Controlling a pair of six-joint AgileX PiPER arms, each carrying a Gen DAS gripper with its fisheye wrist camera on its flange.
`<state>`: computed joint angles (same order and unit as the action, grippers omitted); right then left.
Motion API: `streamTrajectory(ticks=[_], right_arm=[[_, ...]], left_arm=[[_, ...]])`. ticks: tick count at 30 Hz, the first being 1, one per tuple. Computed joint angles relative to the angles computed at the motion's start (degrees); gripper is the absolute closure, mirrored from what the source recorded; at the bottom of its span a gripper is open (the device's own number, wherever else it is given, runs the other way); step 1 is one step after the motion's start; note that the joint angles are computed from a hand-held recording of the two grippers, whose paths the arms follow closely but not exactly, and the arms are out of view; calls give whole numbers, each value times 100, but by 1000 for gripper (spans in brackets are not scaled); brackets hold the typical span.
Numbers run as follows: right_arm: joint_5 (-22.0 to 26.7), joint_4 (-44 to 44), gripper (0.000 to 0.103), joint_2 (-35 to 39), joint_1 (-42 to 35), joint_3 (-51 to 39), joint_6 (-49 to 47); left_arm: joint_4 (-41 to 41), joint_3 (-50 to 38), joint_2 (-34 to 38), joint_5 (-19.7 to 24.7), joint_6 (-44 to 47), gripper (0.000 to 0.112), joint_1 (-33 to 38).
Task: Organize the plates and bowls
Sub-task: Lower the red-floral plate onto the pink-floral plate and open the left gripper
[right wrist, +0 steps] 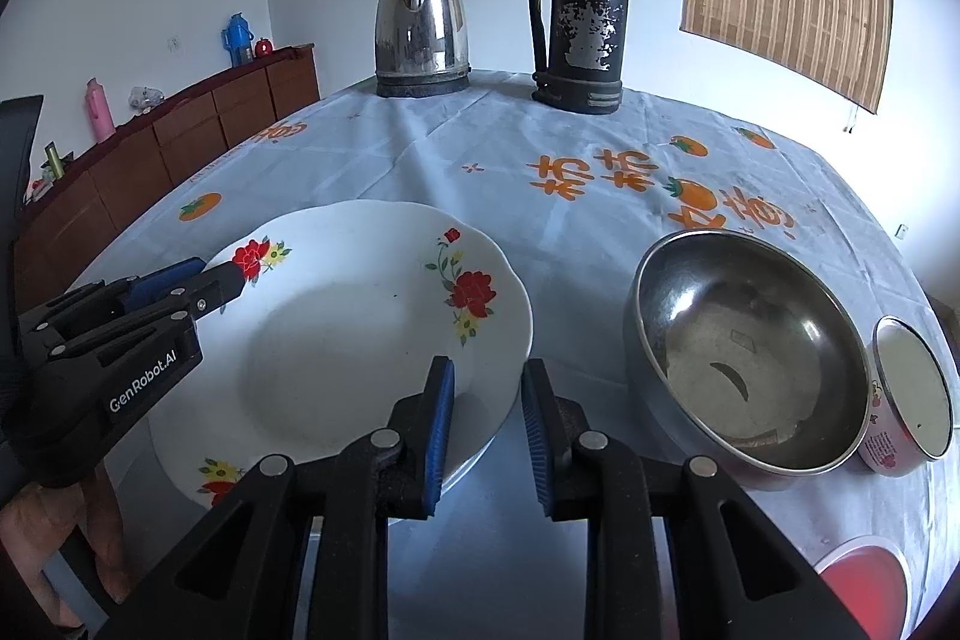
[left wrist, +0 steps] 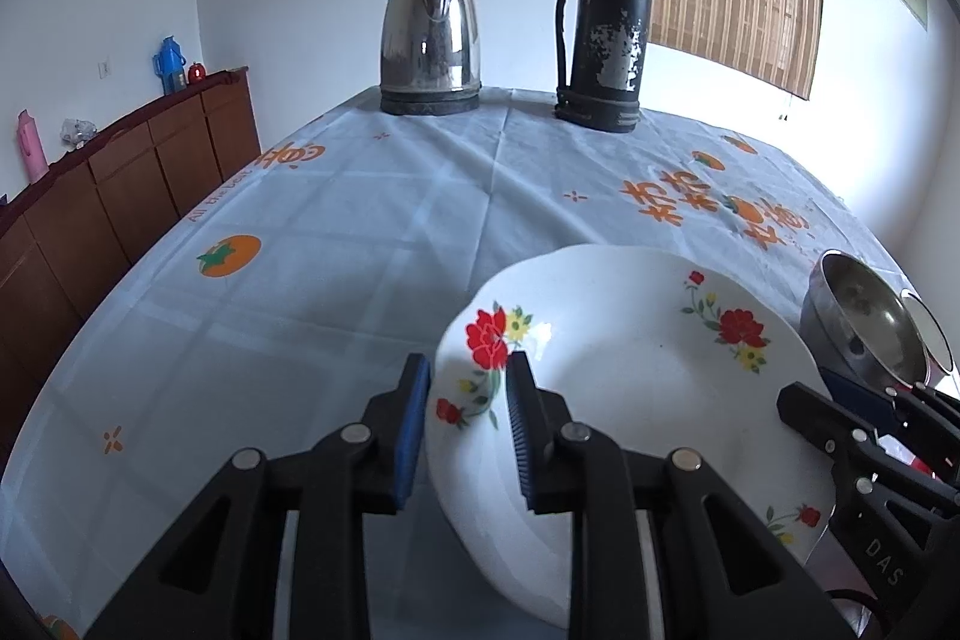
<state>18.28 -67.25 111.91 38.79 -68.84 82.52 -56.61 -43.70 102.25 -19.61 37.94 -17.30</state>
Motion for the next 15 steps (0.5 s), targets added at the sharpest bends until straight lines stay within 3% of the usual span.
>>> streamTrajectory(ticks=[15], right_arm=[[90, -230, 78, 61, 15, -37, 139]], left_arm=[[59, 32, -37, -2, -66, 89, 0]])
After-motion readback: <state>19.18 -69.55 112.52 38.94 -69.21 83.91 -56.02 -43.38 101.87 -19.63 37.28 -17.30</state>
